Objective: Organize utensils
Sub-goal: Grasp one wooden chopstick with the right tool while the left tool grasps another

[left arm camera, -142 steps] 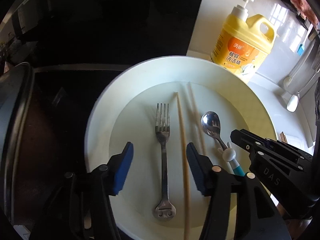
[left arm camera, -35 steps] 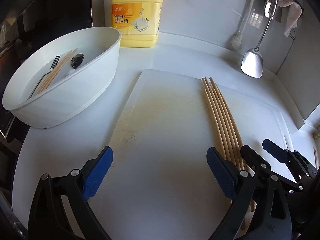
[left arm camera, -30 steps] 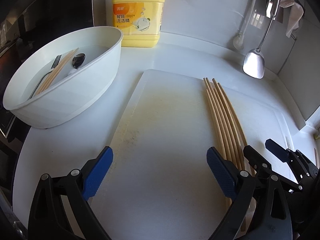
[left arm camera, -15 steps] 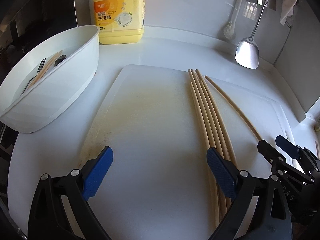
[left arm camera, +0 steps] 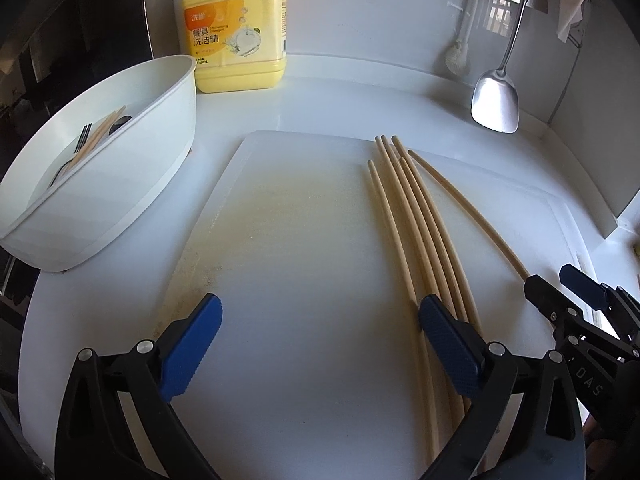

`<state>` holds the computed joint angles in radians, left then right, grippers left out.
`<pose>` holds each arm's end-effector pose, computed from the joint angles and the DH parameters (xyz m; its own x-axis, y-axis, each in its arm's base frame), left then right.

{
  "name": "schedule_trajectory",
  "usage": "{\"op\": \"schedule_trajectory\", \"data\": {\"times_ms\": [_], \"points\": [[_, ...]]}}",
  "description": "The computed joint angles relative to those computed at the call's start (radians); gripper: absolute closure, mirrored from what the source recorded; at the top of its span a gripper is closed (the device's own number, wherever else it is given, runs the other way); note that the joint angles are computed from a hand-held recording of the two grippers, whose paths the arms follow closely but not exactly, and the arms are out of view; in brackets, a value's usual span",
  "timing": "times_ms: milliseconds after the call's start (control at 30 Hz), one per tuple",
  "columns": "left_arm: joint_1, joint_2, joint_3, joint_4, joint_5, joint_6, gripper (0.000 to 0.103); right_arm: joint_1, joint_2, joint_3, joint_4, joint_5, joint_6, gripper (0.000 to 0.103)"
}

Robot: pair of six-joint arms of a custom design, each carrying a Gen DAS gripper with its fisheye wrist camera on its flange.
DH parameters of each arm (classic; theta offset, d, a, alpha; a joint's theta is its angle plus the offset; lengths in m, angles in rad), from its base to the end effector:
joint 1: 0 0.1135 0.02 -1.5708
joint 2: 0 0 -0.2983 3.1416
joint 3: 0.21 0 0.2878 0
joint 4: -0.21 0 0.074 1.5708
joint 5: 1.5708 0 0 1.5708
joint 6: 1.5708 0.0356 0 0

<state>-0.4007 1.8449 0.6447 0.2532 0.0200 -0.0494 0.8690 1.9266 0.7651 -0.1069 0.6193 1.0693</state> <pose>0.2968 -0.1265 0.0711 -0.7662 0.2710 -0.5826 0.3634 0.9306 -0.0451 0.2234 0.2323 0.0604 -0.7437 0.2263 -0.6291 0.2951 0.9554 -0.0053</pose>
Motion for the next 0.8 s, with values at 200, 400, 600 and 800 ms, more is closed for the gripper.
{"op": "schedule_trajectory", "data": {"times_ms": [200,400,600,800], "points": [[-0.019,0.018,0.025,-0.014,-0.035,-0.008,0.005,-0.010,0.012,0.023,-0.004,-0.006,-0.025,0.048],[-0.022,0.039,0.069,-0.048,-0.041,0.016,0.006,-0.017,0.033,0.050,-0.004,-0.001,-0.043,0.048],[-0.014,0.032,0.042,-0.005,-0.035,0.028,0.009,-0.014,0.043,0.065,0.001,-0.013,-0.069,0.057],[-0.020,0.013,0.028,0.012,-0.021,0.047,0.046,0.006,0.075,0.114,-0.010,-0.001,-0.107,0.083]]}}
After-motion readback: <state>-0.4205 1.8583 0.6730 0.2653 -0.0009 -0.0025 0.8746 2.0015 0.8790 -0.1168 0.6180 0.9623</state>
